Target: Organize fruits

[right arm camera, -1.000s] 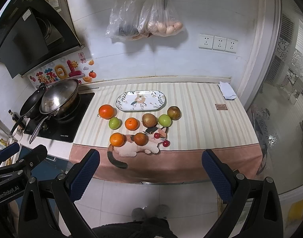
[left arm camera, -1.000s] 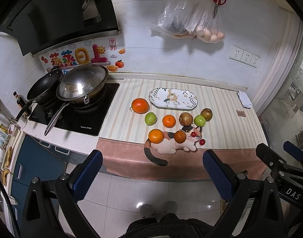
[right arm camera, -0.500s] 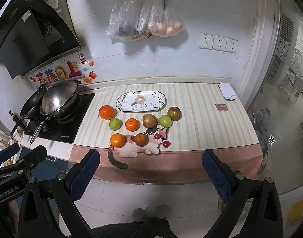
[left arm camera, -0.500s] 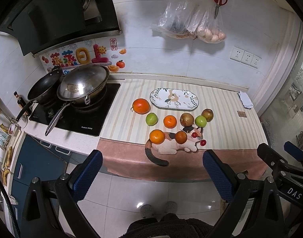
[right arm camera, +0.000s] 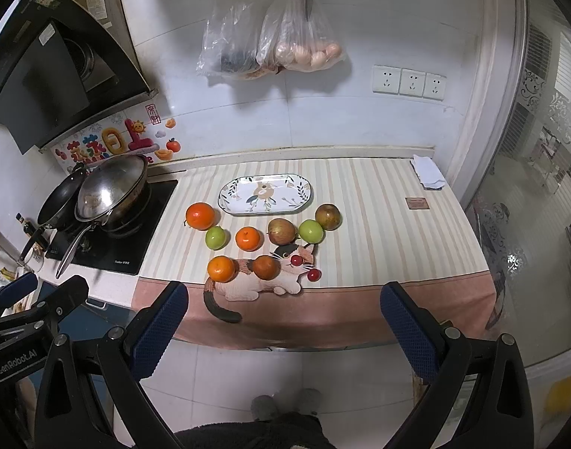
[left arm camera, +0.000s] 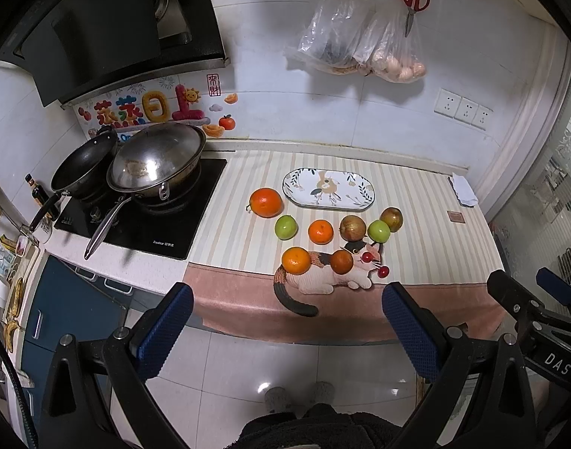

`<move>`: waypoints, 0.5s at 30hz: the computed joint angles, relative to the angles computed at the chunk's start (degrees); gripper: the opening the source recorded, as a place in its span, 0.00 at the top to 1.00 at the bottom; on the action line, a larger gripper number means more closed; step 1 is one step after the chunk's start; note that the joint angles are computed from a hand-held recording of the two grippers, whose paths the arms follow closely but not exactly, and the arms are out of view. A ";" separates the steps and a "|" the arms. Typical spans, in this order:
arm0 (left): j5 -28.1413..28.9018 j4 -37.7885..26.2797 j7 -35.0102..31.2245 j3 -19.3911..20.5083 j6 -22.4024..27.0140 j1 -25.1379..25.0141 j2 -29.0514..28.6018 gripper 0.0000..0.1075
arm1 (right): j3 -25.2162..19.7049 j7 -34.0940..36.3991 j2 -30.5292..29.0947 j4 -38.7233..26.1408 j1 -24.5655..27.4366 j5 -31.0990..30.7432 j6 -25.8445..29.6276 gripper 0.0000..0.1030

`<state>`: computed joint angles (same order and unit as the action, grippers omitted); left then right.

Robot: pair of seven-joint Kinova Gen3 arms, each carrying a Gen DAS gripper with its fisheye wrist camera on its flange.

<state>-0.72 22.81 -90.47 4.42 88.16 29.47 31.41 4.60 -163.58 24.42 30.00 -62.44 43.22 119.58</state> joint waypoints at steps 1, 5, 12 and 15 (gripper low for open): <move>-0.02 0.08 0.01 -0.02 -0.05 0.03 -0.02 0.05 | -0.02 0.02 -0.03 0.04 0.12 -0.10 -0.06 0.00; 0.04 0.05 -0.11 0.02 0.00 0.00 0.00 0.05 | -0.01 -0.11 0.00 0.13 0.05 -0.03 -0.08 0.00; 1.17 -5.47 -1.21 0.28 2.95 -1.01 2.76 0.05 | -0.02 -1.36 0.09 0.66 0.41 -0.22 -0.44 0.00; 1.04 -8.94 -1.81 -0.41 2.98 -1.05 5.24 0.05 | 0.07 -3.17 0.04 2.01 0.78 -0.17 -1.39 0.00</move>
